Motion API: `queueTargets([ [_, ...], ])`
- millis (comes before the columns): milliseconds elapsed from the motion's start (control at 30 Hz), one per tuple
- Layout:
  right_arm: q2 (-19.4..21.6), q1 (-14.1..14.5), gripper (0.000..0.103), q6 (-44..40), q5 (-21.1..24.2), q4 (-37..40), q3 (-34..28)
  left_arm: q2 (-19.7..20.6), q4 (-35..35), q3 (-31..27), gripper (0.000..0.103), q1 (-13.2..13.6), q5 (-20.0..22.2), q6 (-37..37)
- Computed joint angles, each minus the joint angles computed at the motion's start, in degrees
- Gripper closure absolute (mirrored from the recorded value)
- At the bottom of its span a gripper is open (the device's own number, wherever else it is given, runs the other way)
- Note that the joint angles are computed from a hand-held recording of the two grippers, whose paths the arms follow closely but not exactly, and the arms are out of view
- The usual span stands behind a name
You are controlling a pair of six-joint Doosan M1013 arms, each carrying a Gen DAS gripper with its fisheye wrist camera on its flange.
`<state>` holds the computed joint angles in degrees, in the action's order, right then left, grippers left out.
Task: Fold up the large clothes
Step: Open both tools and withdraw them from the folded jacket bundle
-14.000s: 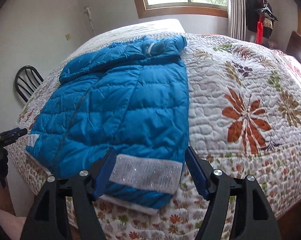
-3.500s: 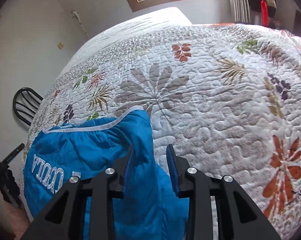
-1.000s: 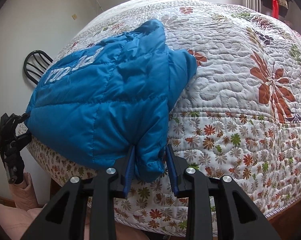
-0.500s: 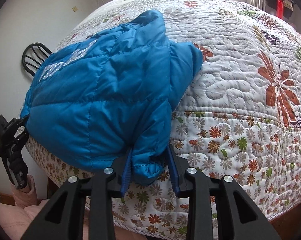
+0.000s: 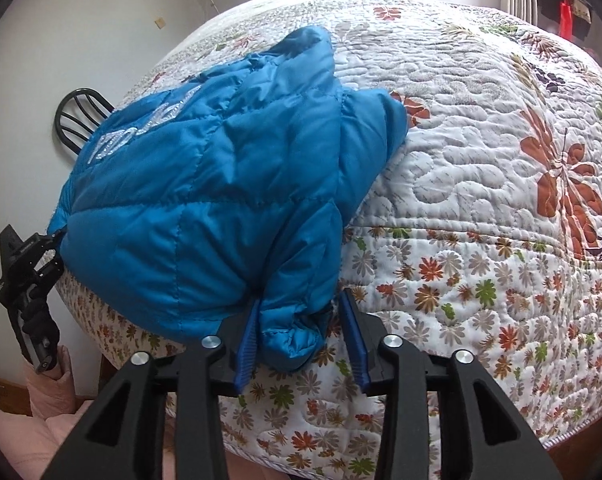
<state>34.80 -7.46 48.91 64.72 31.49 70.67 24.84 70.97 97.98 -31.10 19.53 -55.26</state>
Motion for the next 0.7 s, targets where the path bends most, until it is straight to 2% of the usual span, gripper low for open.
queueTargets([
  [67,-1.8,-1.4,0.043,-3.0,-3.0,1.9,2.0,0.2,-6.2,-2.2,0.08,-1.2,5.7,11.5],
  [133,-3.3,-2.8,0.043,-5.1,-5.1,3.3,3.5,0.3,-8.5,-4.6,0.082,-2.4,11.1,18.6],
  [267,-4.2,-3.7,0.044,1.9,-11.4,-5.9,4.2,0.7,-6.7,-9.2,0.082,-4.6,19.1,25.5],
  [367,-2.1,-4.7,0.051,6.7,-8.7,-9.2,1.5,1.8,-4.2,-13.8,0.082,-6.5,23.4,32.3],
  [433,-0.9,-5.2,0.052,8.9,-7.4,-10.2,0.1,3.3,-3.6,-17.8,0.082,-7.9,25.9,39.1],
  [567,0.3,-5.7,0.052,11.1,-7.1,-10.6,-0.9,7.1,-5.1,-25.3,0.082,-10.0,26.9,52.7],
  [700,0.8,-5.7,0.052,11.2,-7.1,-10.7,-1.1,11.4,-10.9,-32.8,0.077,-10.7,25.9,66.0],
])
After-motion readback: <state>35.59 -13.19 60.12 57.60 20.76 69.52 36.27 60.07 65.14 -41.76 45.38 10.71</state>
